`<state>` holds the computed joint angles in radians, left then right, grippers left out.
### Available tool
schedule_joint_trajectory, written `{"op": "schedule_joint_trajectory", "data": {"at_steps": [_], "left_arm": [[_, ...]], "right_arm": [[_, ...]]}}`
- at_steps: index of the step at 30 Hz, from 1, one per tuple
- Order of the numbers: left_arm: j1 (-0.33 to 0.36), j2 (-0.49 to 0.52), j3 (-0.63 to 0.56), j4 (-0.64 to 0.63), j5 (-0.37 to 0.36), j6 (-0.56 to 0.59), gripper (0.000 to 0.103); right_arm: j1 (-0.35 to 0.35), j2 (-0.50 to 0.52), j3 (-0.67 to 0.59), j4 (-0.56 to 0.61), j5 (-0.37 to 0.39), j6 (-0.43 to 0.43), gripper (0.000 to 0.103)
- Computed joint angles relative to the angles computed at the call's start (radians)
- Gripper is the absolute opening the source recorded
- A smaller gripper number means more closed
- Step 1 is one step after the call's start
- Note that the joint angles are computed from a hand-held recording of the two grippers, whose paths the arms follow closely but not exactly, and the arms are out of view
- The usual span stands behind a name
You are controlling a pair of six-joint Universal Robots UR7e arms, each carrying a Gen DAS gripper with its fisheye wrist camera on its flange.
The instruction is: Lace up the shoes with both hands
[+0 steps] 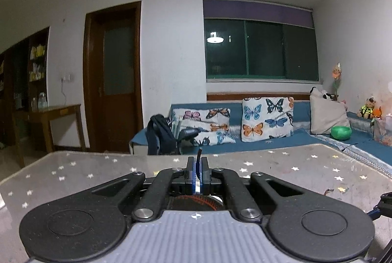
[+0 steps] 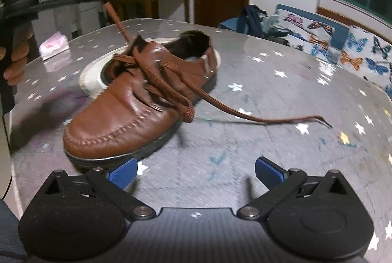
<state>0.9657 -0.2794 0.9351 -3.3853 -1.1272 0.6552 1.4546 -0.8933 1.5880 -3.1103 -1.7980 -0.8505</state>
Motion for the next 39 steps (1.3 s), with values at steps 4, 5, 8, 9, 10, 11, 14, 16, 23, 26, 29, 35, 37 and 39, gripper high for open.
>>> {"op": "schedule_joint_trajectory", "data": {"at_steps": [4,5,8,9,10,11,14,16,23,26,29,35,37,39], "left_arm": [[-0.007,0.005,-0.016,-0.024,-0.003,0.037,0.003],[-0.009,0.010,-0.025,-0.031,-0.001,0.056,0.003],[-0.013,0.023,-0.049,-0.048,0.008,0.108,0.003],[-0.014,0.027,-0.056,-0.053,0.011,0.119,0.003],[-0.015,0.031,-0.064,-0.058,0.013,0.130,0.003],[-0.015,0.037,-0.075,-0.065,0.015,0.142,0.003],[-0.017,0.051,-0.109,-0.090,0.017,0.169,0.003],[-0.018,0.052,-0.122,-0.101,0.010,0.181,0.003],[-0.027,0.067,-0.166,-0.141,-0.020,0.251,0.003],[-0.029,0.075,-0.186,-0.151,-0.032,0.277,0.003],[-0.032,0.084,-0.201,-0.173,-0.047,0.314,0.003],[-0.037,0.107,-0.250,-0.216,-0.086,0.364,0.002],[-0.038,0.115,-0.267,-0.218,-0.090,0.371,0.002],[-0.039,0.121,-0.279,-0.225,-0.090,0.379,0.003]], "right_arm": [[0.010,0.004,-0.004,0.004,-0.002,-0.017,0.103],[0.012,0.005,-0.004,0.002,-0.004,-0.021,0.103],[0.015,0.007,-0.005,0.000,-0.003,-0.022,0.103],[0.015,0.008,-0.005,-0.001,-0.001,-0.024,0.103],[0.014,0.007,-0.003,-0.001,0.001,-0.025,0.103],[0.014,0.007,-0.002,0.000,0.002,-0.024,0.103],[0.014,0.007,-0.001,0.006,-0.005,-0.028,0.103],[0.015,0.009,0.000,0.007,-0.010,-0.030,0.103],[0.017,0.009,-0.001,0.011,-0.004,-0.029,0.103],[0.018,0.009,-0.002,0.013,0.000,-0.032,0.103],[0.019,0.010,-0.003,0.016,0.002,-0.034,0.103],[0.021,0.014,-0.008,0.022,0.006,-0.036,0.103],[0.021,0.015,-0.008,0.024,0.007,-0.038,0.103],[0.022,0.015,-0.008,0.024,0.007,-0.039,0.103]]}}
